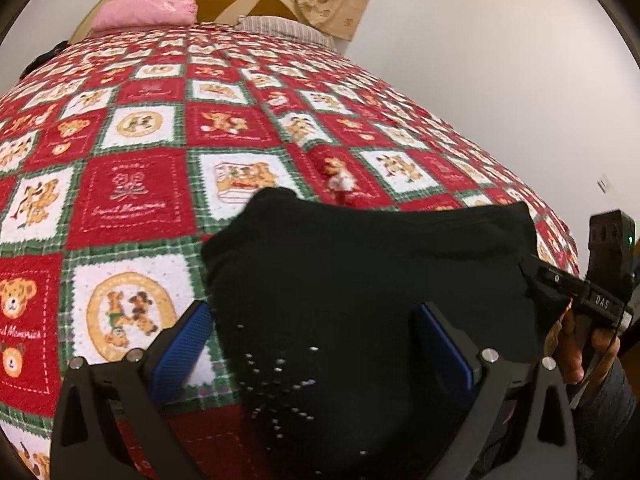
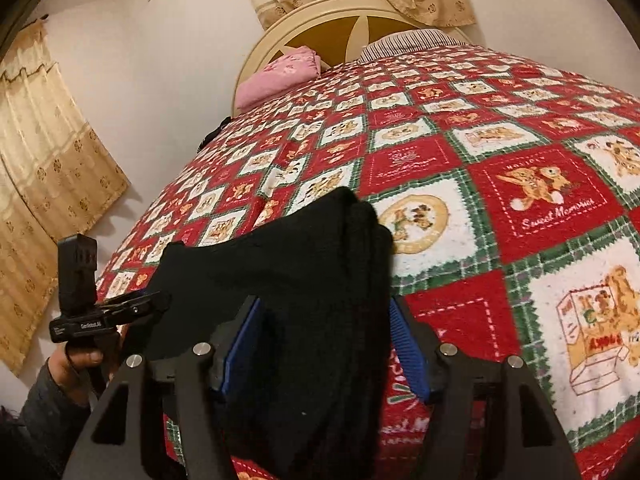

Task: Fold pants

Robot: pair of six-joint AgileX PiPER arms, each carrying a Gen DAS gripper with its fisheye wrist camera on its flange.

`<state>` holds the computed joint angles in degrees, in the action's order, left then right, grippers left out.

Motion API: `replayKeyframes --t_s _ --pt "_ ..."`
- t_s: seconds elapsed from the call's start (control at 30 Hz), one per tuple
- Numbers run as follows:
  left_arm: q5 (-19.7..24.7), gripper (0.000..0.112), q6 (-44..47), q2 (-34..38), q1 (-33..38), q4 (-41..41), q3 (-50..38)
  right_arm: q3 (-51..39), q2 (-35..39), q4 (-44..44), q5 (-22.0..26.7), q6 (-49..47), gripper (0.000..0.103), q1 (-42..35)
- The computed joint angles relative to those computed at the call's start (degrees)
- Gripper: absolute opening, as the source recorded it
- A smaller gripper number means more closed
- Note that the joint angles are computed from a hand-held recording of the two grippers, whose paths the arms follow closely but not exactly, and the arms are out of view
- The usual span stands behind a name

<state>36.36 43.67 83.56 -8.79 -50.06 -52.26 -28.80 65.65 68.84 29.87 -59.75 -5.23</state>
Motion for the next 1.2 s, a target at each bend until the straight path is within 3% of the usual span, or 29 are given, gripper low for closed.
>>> replayKeyframes --t_s 0.03,0.1,0.17,0.23,0.3,0.37,0.5,0.63,0.8,1.0,1.2 --pt "0.9 0.095 1.3 0.1 0.5 -1.1 0.0 -0.1 -0.1 0.5 2.4 -0.9 0.061 -1.5" --pt "2.5 0.09 3.6 0.2 1.9 -3.0 0.3 -0.3 1.1 1.5 8.3 -2.8 0.041 -5.3" --pt "4.8 0.085 5.7 0.6 3.8 -4.9 0.2 0.2 1.6 2.8 11.1 -4.2 0.037 -7.5" --pt "6.0 0.075 6.6 0.8 4.8 -5.8 0.3 0.6 1.2 3.2 11.0 -4.3 0.035 -7.5" --pt "7.6 0.051 8.4 0.7 5.9 -7.4 0.6 0.9 -0.3 3.2 9.8 -3.1 0.032 -6.2" --pt "8.9 0.036 10.2 0.5 6.9 -9.7 1.4 0.8 -2.6 1.9 8.2 -1.0 0.03 -4.0" --pt "10.6 0.023 12.4 -1.5 9.6 -13.7 3.6 -1.5 -6.4 -3.9 7.7 5.8 0.029 -0.9" --pt "14.6 0.016 14.3 -4.8 14.5 -16.1 4.9 -7.0 -6.6 -13.6 6.0 15.6 0.029 5.7" --pt "21.1 0.014 17.0 -8.6 24.1 -15.6 5.2 -16.1 0.2 -20.3 4.7 22.2 0.028 13.9" --pt "29.5 0.014 19.2 -9.4 42.1 -14.2 2.5 -29.8 13.5 -24.5 1.3 26.4 0.028 26.5" --pt "30.5 0.014 20.5 -6.2 54.2 -12.2 -2.9 -49.4 31.3 -25.7 2.4 28.9 0.028 35.4"
